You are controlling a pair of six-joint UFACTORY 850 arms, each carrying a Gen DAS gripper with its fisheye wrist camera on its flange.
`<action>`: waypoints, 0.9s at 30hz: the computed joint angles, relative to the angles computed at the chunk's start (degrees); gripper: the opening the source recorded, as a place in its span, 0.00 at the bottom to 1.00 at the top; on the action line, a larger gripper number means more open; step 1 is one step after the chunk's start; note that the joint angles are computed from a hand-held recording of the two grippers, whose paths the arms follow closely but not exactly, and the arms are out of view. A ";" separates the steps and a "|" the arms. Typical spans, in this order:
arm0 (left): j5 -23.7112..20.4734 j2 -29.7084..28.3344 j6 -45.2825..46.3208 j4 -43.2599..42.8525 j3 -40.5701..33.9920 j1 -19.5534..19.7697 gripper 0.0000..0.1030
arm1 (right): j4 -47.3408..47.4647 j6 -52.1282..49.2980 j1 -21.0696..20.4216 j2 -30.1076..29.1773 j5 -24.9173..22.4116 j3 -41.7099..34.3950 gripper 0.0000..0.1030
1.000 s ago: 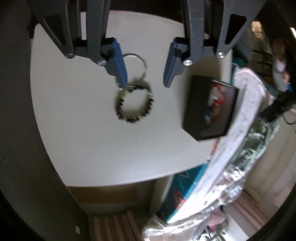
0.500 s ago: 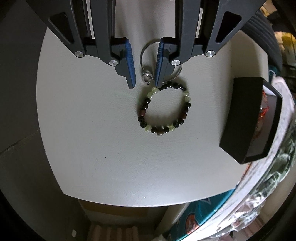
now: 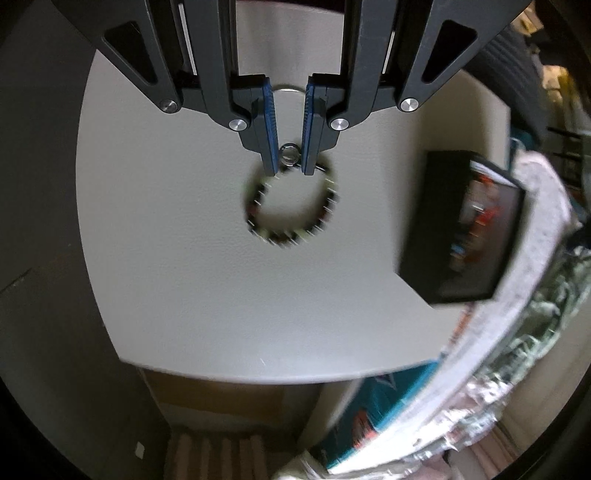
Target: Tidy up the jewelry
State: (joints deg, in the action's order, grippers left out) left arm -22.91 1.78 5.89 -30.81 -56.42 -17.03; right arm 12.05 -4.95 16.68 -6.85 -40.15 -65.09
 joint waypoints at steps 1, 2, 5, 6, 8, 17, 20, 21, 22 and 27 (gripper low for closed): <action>-0.01 0.18 0.00 0.08 0.09 0.19 0.69 | 0.26 -0.52 0.69 0.59 0.42 -0.44 0.14; 0.02 0.34 -0.17 0.35 0.19 0.34 0.69 | 0.53 -1.00 1.16 0.82 0.58 -0.85 0.14; 0.20 0.80 -1.57 2.03 0.41 0.61 0.69 | 5.02 -5.37 3.09 1.75 0.70 -2.49 0.14; 0.22 0.95 -2.14 2.51 0.50 0.72 0.69 | 5.95 -6.18 3.64 1.20 0.78 -3.42 0.14; 0.12 1.18 -2.03 2.18 0.62 0.99 0.69 | 10.34 -10.11 4.63 1.13 0.77 -4.49 0.14; -0.17 1.97 -3.84 4.45 0.33 1.01 0.69 | 14.64 -13.53 6.30 3.28 3.63 -3.22 0.59; -0.21 1.60 -4.22 5.18 -0.10 0.16 0.69 | 14.25 -11.60 4.34 4.65 3.60 -1.43 0.59; -0.30 1.33 -4.20 5.22 -0.34 -0.24 0.69 | 14.18 -11.34 3.72 5.19 3.59 -0.84 0.59; -0.38 1.10 -3.77 4.85 -0.54 -0.59 0.69 | 14.43 -11.13 2.89 5.82 3.69 0.06 0.59; -0.85 -0.60 -3.61 6.04 -2.12 -3.35 0.69 | 15.04 -10.04 -0.78 8.10 3.76 3.66 0.59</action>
